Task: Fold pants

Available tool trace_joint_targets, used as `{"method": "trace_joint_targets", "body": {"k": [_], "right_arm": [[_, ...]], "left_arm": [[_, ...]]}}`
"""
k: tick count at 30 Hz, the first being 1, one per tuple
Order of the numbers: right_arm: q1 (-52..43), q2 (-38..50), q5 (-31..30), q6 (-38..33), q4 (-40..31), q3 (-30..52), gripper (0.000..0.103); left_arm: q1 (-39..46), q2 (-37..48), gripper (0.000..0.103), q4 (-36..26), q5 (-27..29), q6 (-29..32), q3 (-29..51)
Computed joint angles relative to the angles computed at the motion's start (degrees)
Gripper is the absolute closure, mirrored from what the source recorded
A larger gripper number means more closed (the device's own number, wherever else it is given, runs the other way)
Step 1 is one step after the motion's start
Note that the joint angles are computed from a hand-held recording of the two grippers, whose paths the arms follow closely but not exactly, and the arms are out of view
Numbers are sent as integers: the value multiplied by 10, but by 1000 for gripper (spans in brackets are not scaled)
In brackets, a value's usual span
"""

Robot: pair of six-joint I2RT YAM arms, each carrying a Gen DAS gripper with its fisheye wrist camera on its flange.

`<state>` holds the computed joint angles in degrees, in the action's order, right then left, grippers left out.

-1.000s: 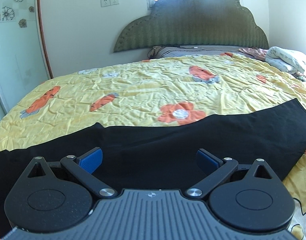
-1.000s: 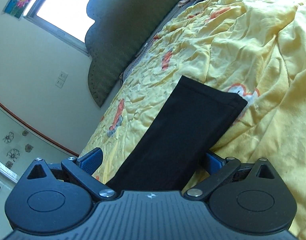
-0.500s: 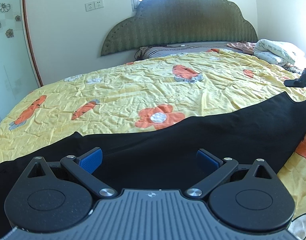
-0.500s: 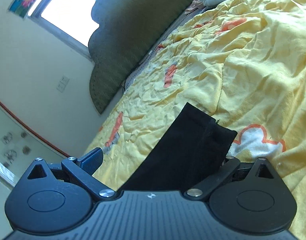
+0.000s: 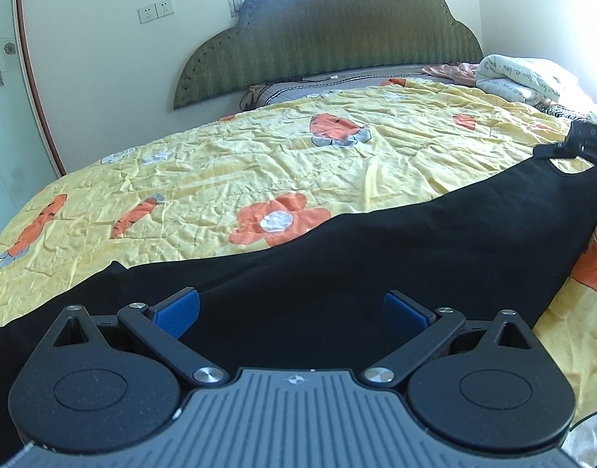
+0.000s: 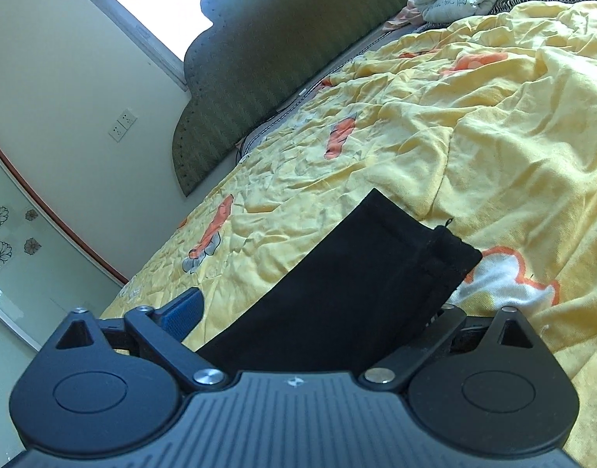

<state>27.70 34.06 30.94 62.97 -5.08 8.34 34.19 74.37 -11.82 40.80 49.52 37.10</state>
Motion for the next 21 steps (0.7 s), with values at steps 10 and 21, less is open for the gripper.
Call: {"method": "trace_joint_targets", "body": {"k": [10, 21], "right_arm": [[-59, -173, -37, 70, -78, -67, 97], [118, 74, 185, 3, -110, 81, 98]], "left_arm": [[-33, -5, 1, -33, -12, -20, 15], [-87, 220, 3, -464, 96, -58, 315]]}}
